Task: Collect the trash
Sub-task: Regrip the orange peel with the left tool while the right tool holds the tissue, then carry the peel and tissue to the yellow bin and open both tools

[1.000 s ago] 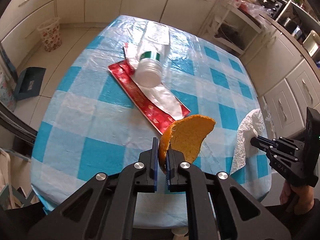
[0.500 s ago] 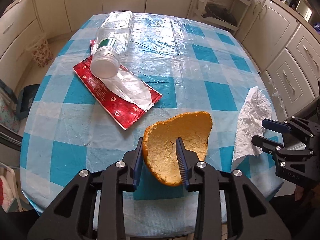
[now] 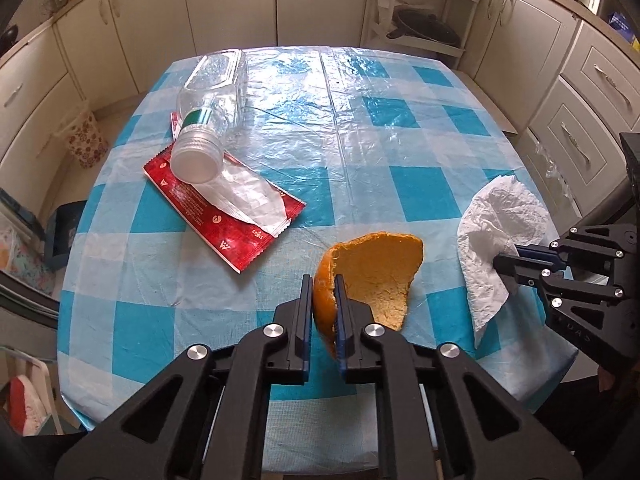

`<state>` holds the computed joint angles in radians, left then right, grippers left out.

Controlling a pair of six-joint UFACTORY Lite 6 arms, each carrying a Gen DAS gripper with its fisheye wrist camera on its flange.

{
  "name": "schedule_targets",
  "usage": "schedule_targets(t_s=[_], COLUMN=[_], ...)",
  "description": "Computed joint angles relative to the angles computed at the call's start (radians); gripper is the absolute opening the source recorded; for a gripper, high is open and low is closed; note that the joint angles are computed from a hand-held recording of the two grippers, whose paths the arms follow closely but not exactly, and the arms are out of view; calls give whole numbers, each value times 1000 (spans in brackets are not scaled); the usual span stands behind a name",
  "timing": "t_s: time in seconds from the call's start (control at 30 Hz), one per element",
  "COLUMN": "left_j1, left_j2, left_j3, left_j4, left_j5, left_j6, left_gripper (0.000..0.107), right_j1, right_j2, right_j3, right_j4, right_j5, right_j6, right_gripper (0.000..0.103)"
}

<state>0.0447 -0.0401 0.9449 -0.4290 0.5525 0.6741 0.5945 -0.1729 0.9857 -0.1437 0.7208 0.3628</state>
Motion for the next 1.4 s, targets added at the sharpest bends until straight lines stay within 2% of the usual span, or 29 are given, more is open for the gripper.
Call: schedule_targets(t_s=[0.2, 0.47, 0.6, 0.7, 0.8, 0.9, 1.03, 1.07, 1.13, 1.2, 1.4], left_j1=[-32, -86, -171, -261, -389, -536, -737, -776, -854, -915, -1042], left_j2=[-85, -205, -247, -263, -242, -175, -52, -21, 65, 152, 420], left_j3=[-44, -95, -83, -60, -28, 17, 79, 92, 134, 184, 387], left_j4=[38, -7, 57, 88, 141, 194, 304, 326, 380, 411, 527], left_j5=[-62, -110, -103, -77, -78, -92, -136, -144, -158, -164, -127], left_j6=[-43, -22, -135, -220, -342, -493, -708, -753, -852, -922, -1113], left_gripper=[7, 7, 7, 7, 7, 7, 7, 7, 7, 7, 8], right_j1=[-26, -88, -130, -269, -513, -763, -1019, -1062, -1093, -1151, -1329], right_j2=[-61, -187, -250, -311, -351, -356, -267, -231, -205, -196, -190], right_j3=[-7, -50, -62, -63, -94, -168, -249, -262, -279, -234, -39], right_j4=[-21, -41, -95, -79, -21, 24, 108, 126, 85, 118, 347], right_j5=[13, 51, 122, 196, 245, 246, 213, 208, 177, 177, 196], right_j6=[19, 31, 16, -122, -340, -543, -744, -778, -760, -781, -857], right_gripper=[8, 8, 8, 8, 8, 8, 8, 10, 32, 40, 53])
